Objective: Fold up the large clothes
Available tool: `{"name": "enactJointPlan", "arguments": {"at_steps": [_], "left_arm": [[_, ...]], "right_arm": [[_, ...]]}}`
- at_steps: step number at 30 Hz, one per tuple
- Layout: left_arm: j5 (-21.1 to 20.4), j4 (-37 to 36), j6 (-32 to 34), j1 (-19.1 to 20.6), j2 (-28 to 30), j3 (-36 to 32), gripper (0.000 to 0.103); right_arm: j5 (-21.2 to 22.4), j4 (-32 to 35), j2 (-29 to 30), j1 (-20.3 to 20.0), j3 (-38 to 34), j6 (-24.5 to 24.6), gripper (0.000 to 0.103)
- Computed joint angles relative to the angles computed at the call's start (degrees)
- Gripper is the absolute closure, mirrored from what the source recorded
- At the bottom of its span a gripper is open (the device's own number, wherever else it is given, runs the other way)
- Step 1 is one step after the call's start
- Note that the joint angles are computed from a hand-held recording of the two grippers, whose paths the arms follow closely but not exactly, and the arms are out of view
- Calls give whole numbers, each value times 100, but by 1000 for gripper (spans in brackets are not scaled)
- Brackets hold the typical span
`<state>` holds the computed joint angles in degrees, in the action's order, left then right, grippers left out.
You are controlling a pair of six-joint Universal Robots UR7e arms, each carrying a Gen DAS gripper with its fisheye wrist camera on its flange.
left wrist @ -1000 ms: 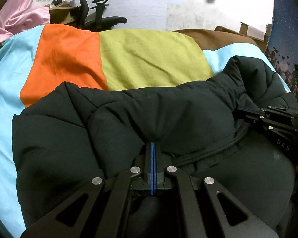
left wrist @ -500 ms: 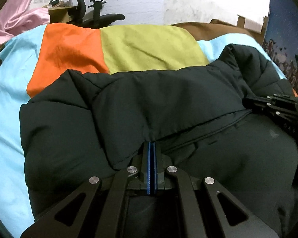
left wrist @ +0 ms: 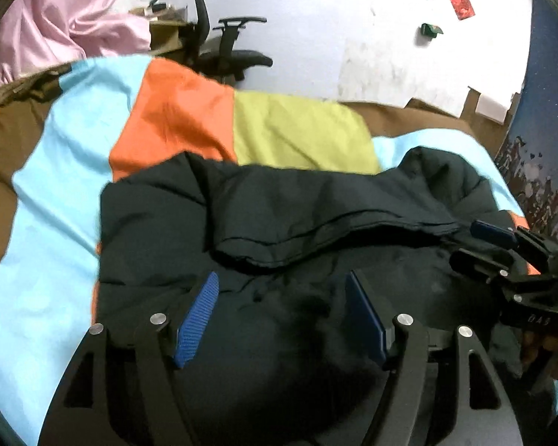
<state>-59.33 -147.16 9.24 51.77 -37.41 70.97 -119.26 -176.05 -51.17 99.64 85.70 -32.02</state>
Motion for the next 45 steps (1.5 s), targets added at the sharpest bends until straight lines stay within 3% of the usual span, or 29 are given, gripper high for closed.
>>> {"name": "enactJointPlan", "arguments": {"at_steps": [4, 11, 16, 20, 29, 33, 39, 45], "left_arm": [[-11, -51, -138, -130, -243, 275, 35], [170, -719, -513, -465, -907, 1219, 4], [210, -1263, -338, -740, -1387, 1955, 2], [284, -1605, -231, -939, -1824, 2674, 2], [267, -1381, -144, -1288, -2856, 4080, 2], [362, -1071, -87, -1415, -3260, 4594, 2], [701, -503, -160, -1591, -3572, 5086, 2], [760, -69, -233, -1642, -3850, 5438, 2]], "right_arm": [[-203, -206, -226, 161, 283, -93, 26], [-321, -603, -696, 451, 900, 251, 8], [-467, -1083, -1081, 710, 1565, 261, 0], [-692, -1432, -1323, 929, 2071, 194, 0], [-1152, -1993, -1860, 1337, 3302, 267, 0], [-1351, -1934, -2056, 1444, 3751, 235, 0], [-1451, -1430, -2429, 1450, 4269, 683, 0], [-1366, -271, -2854, 1394, 4572, 1047, 0]]}}
